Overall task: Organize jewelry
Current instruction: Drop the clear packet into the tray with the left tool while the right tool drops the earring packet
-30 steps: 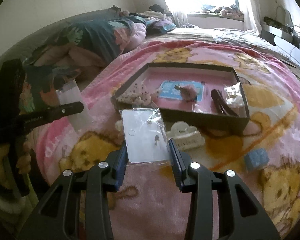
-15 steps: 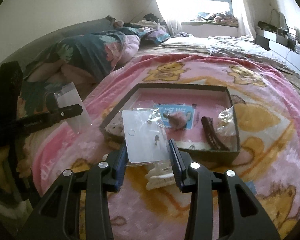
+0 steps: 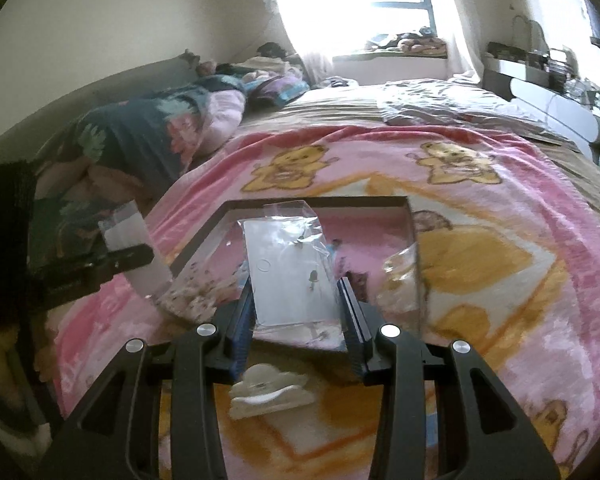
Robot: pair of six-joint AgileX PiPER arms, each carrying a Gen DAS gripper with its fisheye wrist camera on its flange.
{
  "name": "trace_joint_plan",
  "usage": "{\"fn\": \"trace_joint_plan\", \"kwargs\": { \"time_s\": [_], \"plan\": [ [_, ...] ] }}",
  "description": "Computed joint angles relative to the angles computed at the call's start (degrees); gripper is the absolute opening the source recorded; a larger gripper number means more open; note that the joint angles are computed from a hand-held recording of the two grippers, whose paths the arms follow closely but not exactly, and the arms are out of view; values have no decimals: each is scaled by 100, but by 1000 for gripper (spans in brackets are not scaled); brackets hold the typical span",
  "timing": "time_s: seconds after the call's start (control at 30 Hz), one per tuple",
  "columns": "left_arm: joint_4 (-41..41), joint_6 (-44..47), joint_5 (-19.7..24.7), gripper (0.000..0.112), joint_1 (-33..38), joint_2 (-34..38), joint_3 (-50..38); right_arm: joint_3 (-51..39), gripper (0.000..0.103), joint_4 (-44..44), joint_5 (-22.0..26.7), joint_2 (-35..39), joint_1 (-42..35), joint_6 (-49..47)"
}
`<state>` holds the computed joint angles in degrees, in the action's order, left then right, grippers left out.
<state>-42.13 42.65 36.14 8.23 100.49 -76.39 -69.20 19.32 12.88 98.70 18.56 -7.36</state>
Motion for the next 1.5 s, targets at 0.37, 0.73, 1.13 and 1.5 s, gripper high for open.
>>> {"fn": "trace_joint_plan", "kwargs": {
  "time_s": [0.37,0.73,1.13,1.5],
  "plan": [
    [506,-552,-14,16,-443,552,-561,-373,38,377,142,332,-585,-334],
    [1226,-1260,77,16,-864,1281,-1166,-940,38,575,351,899,-730,-693],
    [1566,-1599,-40,16,-1071,1621,-1267,-1186,38,208,437,1506,-631,-456],
    [1528,-1682,-105,28,-960,1436,-1065,-1311,41,-3,571,1677,-600,-234]
  ]
}}
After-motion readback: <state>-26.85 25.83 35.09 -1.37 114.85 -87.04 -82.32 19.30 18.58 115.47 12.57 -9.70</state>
